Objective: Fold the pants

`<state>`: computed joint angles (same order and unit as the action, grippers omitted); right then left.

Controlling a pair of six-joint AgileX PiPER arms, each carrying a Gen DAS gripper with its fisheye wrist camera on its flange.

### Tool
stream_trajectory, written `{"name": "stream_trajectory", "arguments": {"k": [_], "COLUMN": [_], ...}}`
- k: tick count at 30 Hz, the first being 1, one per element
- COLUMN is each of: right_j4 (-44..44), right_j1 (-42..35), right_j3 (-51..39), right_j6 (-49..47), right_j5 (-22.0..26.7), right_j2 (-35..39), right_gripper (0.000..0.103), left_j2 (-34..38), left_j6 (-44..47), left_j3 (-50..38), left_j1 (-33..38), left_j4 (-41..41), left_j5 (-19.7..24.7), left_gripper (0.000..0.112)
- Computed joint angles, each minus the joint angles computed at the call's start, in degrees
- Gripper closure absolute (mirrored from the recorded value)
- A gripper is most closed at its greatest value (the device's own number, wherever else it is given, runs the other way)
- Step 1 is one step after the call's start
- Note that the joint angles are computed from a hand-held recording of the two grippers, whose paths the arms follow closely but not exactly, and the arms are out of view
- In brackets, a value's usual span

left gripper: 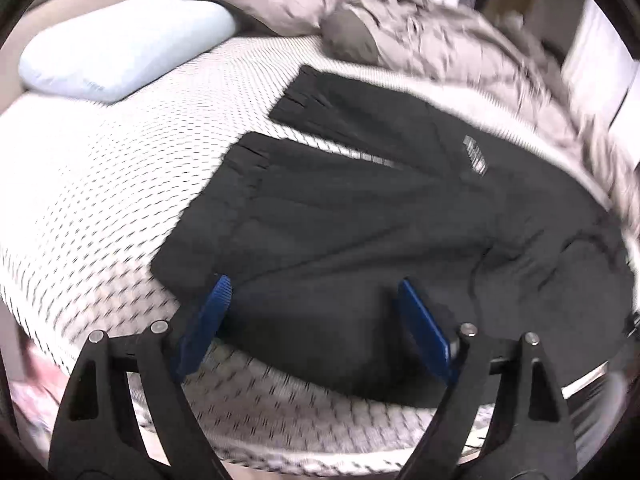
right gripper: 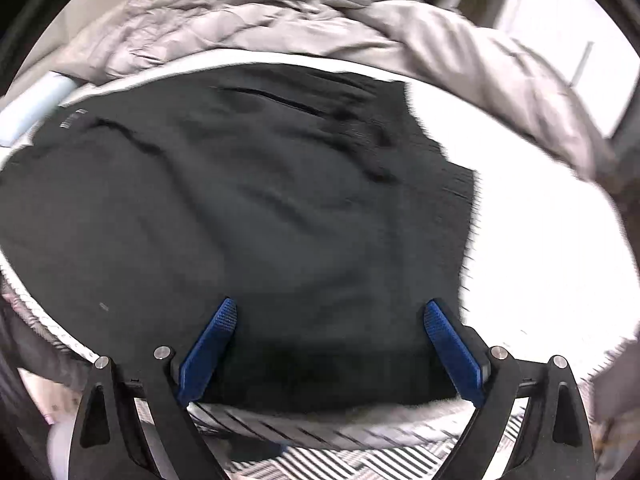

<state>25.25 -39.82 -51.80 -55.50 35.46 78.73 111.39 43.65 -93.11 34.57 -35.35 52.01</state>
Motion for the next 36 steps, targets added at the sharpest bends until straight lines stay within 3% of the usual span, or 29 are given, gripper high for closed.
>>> {"name": "stream_trajectory", "arguments": {"k": [4, 7, 10, 16, 20, 21, 22, 24, 25, 28, 33, 34, 36], "right_j4": [14.9, 23.0, 25.3, 24.5, 27.0, 27.2, 27.3, 28.0, 28.8, 30.6, 35.2, 36.2, 38.6], "right_j1": [-12.7, -21.3, -21.8, -20.9, -22.2, -22.4, -22.7, -24.2, -25.6, -29.0, -31.3, -30.8, -28.5], "right_j3": [0.5, 1.7, 3.5, 5.0, 5.4, 5.4, 5.6, 5.9, 5.9, 6.0, 6.3, 6.0, 5.7], "right_j6": [-10.2, -16.0, -16.1, -14.3, -16.7, -16.4, -16.0, -14.9, -14.9, -15.3, -19.2, -19.3, -18.8], "right_j5": [10.4, 17.7, 18.1, 16.6, 16.6, 16.5, 16.5, 16.9, 18.4, 22.9, 29.6, 29.8, 27.0], "right_j2": [-4.2, -5.3, -7.8, -7.3, -5.4, -5.0, -4.8, -4.5, -3.7, -0.4, 6.4, 7.6, 9.0], "right_gripper": [0.007, 0.007, 0.007, 0.007, 0.007, 0.007, 0.007, 0.007, 0.007, 0.008, 0.016, 0.017, 0.031], "left_j2": [-4.9, -5.2, -4.6, 3.0, 5.8, 7.1, 8.1, 8.6, 7.9, 6.8, 4.9, 4.7, 4.6], "left_j6": [3.2, 6.3, 4.1, -5.2, -6.2, -8.7, -10.5, -11.6, -10.8, -8.1, -6.8, -6.9, -7.8], "left_j3": [5.8, 6.9, 7.0, 0.3, -1.0, -2.7, -3.7, -4.0, -3.1, -1.6, -1.4, -1.7, -2.3], "left_j1": [3.7, 8.9, 12.1, 10.7, 8.9, 8.1, 7.4, 6.3, 6.4, 7.5, 7.4, 7.3, 7.5], "left_j4": [-6.3, -14.7, -17.2, -16.5, -18.5, -17.8, -17.1, -16.2, -16.9, -20.1, -18.7, -18.4, -17.8], "left_j5": [-1.2, 4.5, 6.9, 11.5, 8.7, 7.8, 6.7, 3.4, 2.1, 1.8, 1.3, 1.4, 2.3], "left_gripper": [0.028, 0.029, 0.042, 0.051, 0.052, 0.060, 0.078, 0.103, 0.108, 0.110, 0.110, 0.110, 0.110]}}
